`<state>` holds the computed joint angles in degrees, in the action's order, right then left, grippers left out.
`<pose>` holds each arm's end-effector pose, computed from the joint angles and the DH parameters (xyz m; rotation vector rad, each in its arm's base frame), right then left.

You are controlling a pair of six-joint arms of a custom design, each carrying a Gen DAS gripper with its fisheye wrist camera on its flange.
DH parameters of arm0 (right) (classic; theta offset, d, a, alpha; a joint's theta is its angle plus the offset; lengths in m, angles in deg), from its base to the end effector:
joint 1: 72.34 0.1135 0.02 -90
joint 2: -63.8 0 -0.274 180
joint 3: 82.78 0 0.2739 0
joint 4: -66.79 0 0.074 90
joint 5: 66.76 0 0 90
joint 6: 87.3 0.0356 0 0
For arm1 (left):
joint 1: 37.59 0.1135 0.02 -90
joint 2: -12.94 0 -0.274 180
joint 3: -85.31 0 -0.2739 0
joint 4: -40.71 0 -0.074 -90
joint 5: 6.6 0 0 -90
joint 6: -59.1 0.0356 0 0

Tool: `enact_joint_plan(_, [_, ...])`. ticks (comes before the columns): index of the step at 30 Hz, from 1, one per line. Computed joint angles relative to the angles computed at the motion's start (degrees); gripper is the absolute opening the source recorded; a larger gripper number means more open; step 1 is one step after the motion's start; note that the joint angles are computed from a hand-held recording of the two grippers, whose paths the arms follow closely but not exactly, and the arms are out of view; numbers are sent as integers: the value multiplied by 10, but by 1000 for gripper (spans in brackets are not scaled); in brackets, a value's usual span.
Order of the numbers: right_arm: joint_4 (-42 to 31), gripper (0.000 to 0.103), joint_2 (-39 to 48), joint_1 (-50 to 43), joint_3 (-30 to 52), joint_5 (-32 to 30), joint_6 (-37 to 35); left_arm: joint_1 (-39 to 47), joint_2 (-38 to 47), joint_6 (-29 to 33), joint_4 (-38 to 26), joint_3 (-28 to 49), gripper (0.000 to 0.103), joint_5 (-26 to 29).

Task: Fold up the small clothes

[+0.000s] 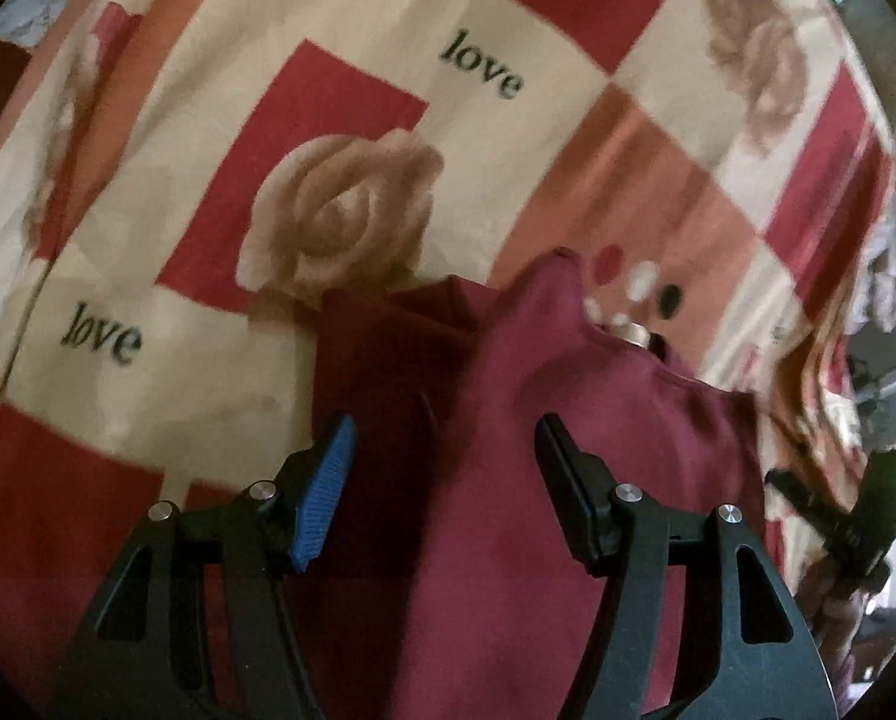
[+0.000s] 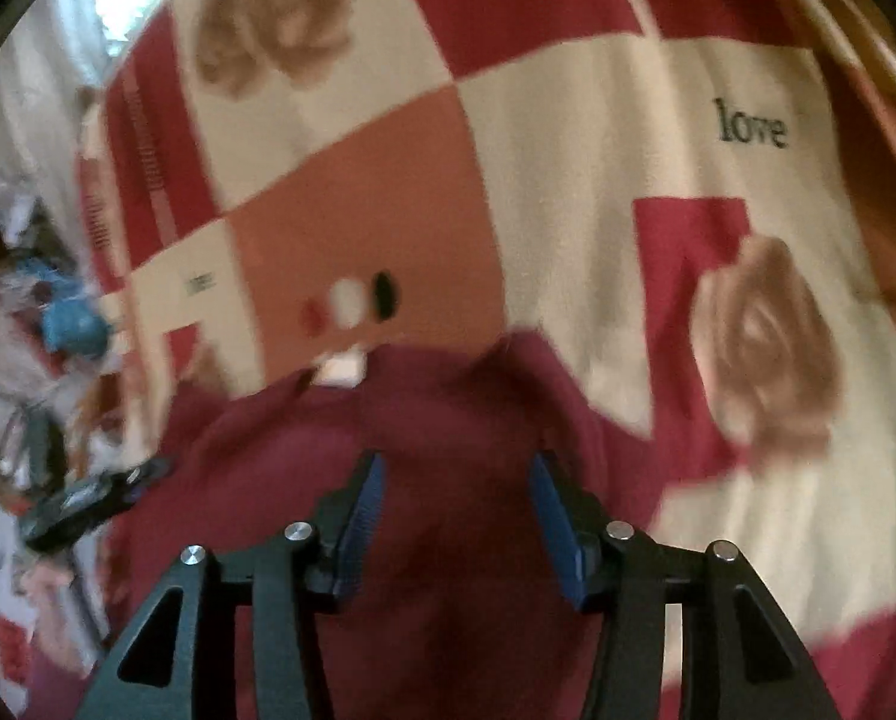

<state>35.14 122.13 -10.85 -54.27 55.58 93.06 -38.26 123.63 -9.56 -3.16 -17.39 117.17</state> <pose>0.0948 0.1346 0.1191 0.7848 2.3251 0.4310 0.3681 -0.0241 0.1180 0.6103 2.6550 -0.7585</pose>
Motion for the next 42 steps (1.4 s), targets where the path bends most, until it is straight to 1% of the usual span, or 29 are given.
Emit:
enact_joint_plan(2, [-83, 49, 11, 114, 33, 33, 100, 18, -28, 26, -35, -9, 62, 7])
enact_joint_plan(4, [-132, 49, 66, 206, 77, 47, 177, 39, -50, 61, -68, -21, 62, 15])
enact_joint_plan(5, [-154, 49, 97, 250, 98, 53, 222, 52, -59, 90, -93, -27, 62, 19])
enact_joint_plan(6, [-162, 49, 122, 286, 112, 62, 262, 60, -65, 112, -111, -30, 62, 20])
enact_joint_plan(7, [-154, 49, 139, 302, 117, 66, 278, 72, -73, 141, -128, -41, 62, 16])
enact_joint_plan(9, [-157, 49, 186, 332, 142, 75, 306, 89, -86, 175, -136, -66, 62, 3])
enact_joint_plan(11, [-143, 49, 214, 331, 158, 88, 284, 104, -83, 201, -144, -81, 62, -8])
enact_joint_plan(13, [-107, 49, 228, 314, 152, 69, 263, 114, -70, 223, -154, -85, 62, -14])
enact_joint_plan(15, [-73, 49, 242, 302, 141, 53, 271, 116, -59, 233, -151, -92, 62, -15])
enact_joint_plan(16, [-57, 49, 247, 301, 137, 62, 274, 116, -51, 235, -147, -96, 62, -9])
enact_joint_plan(17, [-47, 47, 250, 297, 135, 73, 272, 113, -45, 232, -144, -98, 62, -9])
enact_joint_plan(18, [-41, 40, 256, 293, 137, 80, 267, 108, -41, 229, -137, -101, 62, -12])
enact_joint_plan(19, [-39, 36, 262, 281, 142, 74, 252, 108, -42, 233, -134, -102, 62, -8])
enact_joint_plan(20, [-45, 27, 272, 270, 152, 67, 239, 105, -46, 241, -135, -104, 58, -3])
enact_joint_plan(21, [-52, 19, 276, 265, 158, 65, 233, 101, -47, 243, -137, -103, 35, -2])
enact_joint_plan(22, [-60, 12, 272, 262, 162, 69, 229, 97, -52, 240, -132, -104, 23, -6])
enact_joint_plan(23, [-73, 7, 262, 261, 165, 73, 224, 96, -61, 240, -130, -107, 22, -8])
enact_joint_plan(24, [-122, 7, 249, 266, 181, 84, 235, 101, -68, 245, -137, -106, 16, -5])
enact_joint_plan(25, [-159, 6, 238, 272, 191, 95, 246, 107, -72, 253, -147, -101, 13, 0])
enact_joint_plan(27, [-238, 6, 203, 288, 211, 116, 271, 124, -94, 270, -177, -88, 10, 21])
enact_joint_plan(29, [-315, 6, 187, 301, 237, 118, 288, 138, -112, 284, -202, -75, 9, 32])
enact_joint_plan(30, [-328, 6, 182, 304, 241, 114, 285, 145, -120, 290, -205, -74, 8, 31])
enact_joint_plan(31, [-338, 6, 181, 307, 244, 103, 283, 148, -126, 294, -202, -78, 8, 29])
enact_joint_plan(32, [-341, 6, 187, 309, 245, 92, 282, 146, -130, 296, -188, -89, 8, 16])
enact_joint_plan(33, [-330, 6, 195, 310, 239, 76, 283, 143, -128, 294, -171, -99, 8, 0])
enact_joint_plan(36, [-250, 6, 228, 316, 197, 21, 298, 133, -98, 275, -126, -120, 8, -36])
enact_joint_plan(38, [-230, 6, 245, 317, 191, 6, 301, 129, -92, 261, -110, -126, 8, -37])
enact_joint_plan(40, [-243, 6, 237, 325, 192, 9, 317, 136, -94, 266, -115, -123, 8, -32])
enact_joint_plan(42, [-278, 6, 217, 327, 205, 15, 308, 141, -103, 271, -125, -118, 8, -25])
